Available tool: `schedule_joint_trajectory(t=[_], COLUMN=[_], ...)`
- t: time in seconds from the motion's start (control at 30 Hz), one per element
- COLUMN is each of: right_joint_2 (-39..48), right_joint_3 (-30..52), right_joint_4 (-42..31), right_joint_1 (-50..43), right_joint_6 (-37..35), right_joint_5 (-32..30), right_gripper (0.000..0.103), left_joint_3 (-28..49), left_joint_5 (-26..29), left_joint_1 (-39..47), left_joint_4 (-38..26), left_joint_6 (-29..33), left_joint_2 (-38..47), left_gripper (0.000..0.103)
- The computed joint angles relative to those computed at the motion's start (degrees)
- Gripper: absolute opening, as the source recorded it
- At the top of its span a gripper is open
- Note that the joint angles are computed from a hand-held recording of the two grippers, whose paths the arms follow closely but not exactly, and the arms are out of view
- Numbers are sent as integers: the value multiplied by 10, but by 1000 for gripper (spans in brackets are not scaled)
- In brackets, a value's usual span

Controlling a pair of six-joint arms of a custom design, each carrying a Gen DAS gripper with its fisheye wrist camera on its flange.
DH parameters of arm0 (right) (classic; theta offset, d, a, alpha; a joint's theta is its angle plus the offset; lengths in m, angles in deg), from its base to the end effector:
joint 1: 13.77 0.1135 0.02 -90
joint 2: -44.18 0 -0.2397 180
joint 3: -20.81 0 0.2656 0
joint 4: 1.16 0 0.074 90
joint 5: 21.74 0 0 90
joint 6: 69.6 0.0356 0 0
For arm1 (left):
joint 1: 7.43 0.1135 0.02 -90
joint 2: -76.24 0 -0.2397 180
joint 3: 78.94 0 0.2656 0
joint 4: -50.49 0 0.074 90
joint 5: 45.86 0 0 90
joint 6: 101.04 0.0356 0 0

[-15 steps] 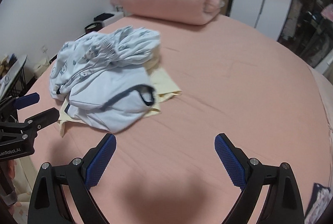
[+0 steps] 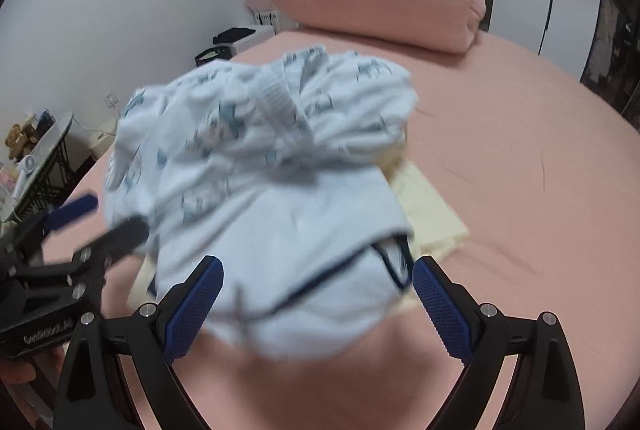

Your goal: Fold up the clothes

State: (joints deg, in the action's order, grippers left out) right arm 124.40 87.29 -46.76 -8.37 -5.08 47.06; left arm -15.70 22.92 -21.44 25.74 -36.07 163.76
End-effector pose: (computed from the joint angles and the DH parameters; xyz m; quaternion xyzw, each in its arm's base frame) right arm 0.2894 0.0403 0.1944 -0.2993 0.9008 0.1294 0.2868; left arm 0.3156 -0.0655 0.1628 -0.1525 0.9103 0.0476 0.3818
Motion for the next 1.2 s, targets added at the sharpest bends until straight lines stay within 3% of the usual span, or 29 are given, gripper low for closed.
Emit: schedule_joint_trajectory(t=[0.03,0.07,0.1,0.2,0.33,0.43,0.53,0.6,0.63,0.67,0.7,0.77,0.83,1.0,1.1,1.2], right_joint_2=[8,16,25,46,79,79,72,86,87,85,82,71,63,52,87,151], right_joint_3=[10,23,34,61,113,135,127,106,90,67,48,17,5,24,80,169], right_joint_4=[-1,-10,-23,-76,-167,-210,-212,-197,-189,-181,-181,-200,-228,-285,-317,-333], right_joint_1=[5,2,-10,-57,-108,-105,-65,-23,-14,-8,-14,-54,-109,-292,-426,-549], right_joint_6=[11,23,29,2,-57,-70,-66,-60,-65,-75,-89,-133,-193,-356,-455,-499], right_joint_5=[13,11,-8,-72,-136,-159,-140,-74,-48,-24,-17,-27,-29,9,22,34], right_gripper=[96,96,96,96,96,96,96,94,87,58,46,33,26,26,26,26], left_joint_3=[23,47,73,76,-24,-57,-81,-92,-89,-84,-78,-48,2,173,276,368], left_joint_5=[22,56,93,106,127,145,168,172,171,174,180,201,212,224,237,269], left_joint_1=[13,24,32,19,-31,-72,-101,-111,-116,-120,-125,-144,-179,-301,-367,-417], left_joint_4=[0,-10,-21,-24,5,1,-2,-5,-15,-26,-36,-66,-102,-167,-179,-172], left_joint_6=[19,33,45,60,36,25,9,-1,-6,-8,-8,4,20,5,-39,-80], left_joint_2=[28,55,84,88,-33,-61,-73,-77,-74,-70,-67,-49,-14,121,209,292], left_gripper=[85,74,42,18,15,14,14,14,14,14,14,14,14,14,14,15])
